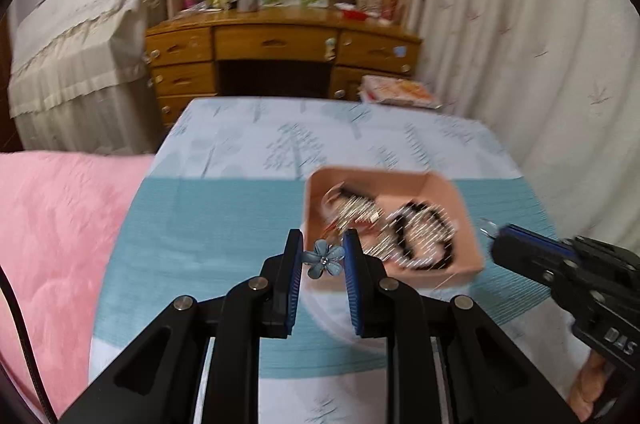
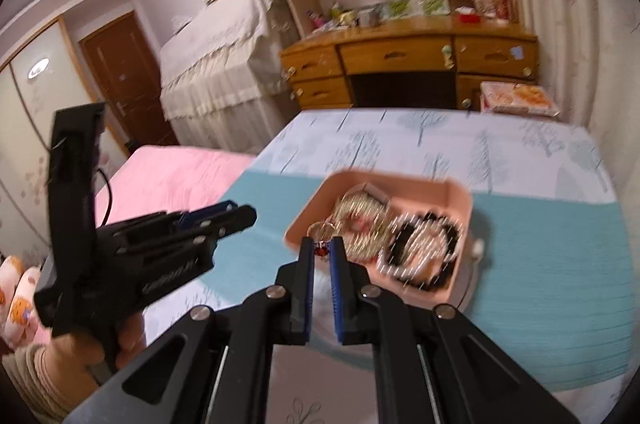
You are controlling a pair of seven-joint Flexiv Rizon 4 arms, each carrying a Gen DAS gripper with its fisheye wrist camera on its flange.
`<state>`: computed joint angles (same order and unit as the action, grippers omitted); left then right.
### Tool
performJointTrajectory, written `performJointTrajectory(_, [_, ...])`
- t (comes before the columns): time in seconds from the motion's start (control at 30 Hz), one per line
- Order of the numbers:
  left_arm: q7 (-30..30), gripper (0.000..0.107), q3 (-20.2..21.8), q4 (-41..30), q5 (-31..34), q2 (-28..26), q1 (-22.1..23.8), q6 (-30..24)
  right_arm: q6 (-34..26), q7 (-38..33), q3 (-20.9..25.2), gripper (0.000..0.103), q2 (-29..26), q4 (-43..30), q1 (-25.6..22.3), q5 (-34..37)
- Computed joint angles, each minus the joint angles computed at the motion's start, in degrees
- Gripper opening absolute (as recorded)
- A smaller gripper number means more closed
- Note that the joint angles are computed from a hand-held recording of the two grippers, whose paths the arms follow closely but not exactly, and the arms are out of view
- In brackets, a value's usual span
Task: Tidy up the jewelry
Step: 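Lower the ring and brooch into the pink box and open both tools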
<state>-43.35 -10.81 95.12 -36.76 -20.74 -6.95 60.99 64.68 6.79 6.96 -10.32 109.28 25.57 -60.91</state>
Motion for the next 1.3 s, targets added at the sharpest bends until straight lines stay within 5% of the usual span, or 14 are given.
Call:
performJointTrajectory(0.3, [-3.21, 0.018, -0.87, -18.13, 3.73, -8.65, -0.47, -15.54, -3.66, -5.21, -1.32, 0.008, -2.43, -4.81, -1.94, 10.03])
performJointTrajectory(0.63, [-13.45, 0.018, 0.14, -34.37, 9.76, -20.81, -3.06, -28.22, -0.81, -11.67, -2.61, 0.008, -8.71, -7.93, -2.75, 22.9])
performJointTrajectory(0.73, [-15.04, 0.019, 0.31, -36.85, 11.16, -22.73, -3.82, -28.9, -1.15, -13.1, -3.13, 0.008, -10.01, -8.86, -2.47, 25.73])
performJointTrajectory(1.0, [-16.04, 0.072, 0.3, -35.44, 12.53, -22.5, -4.09, -24.53, -0.36, -10.66, -5.09, 0.009, -9.08, -6.59, -1.48, 25.86])
performJointTrajectory(1.23, [-13.7, 0.074, 0.53, -27.37, 13.22, -17.28, -3.3, -19.0, -0.96, -7.92, -4.73, 0.009, -7.3, -4.82, -1.23, 23.96])
performJointTrajectory(1.3, [-12.57, 0.087, 0.47, -24.21, 13.0, -15.19, -2.98, -16.54, -1.99, -6.96, -4.47, 0.009, -6.43, -4.21, -0.83, 22.73])
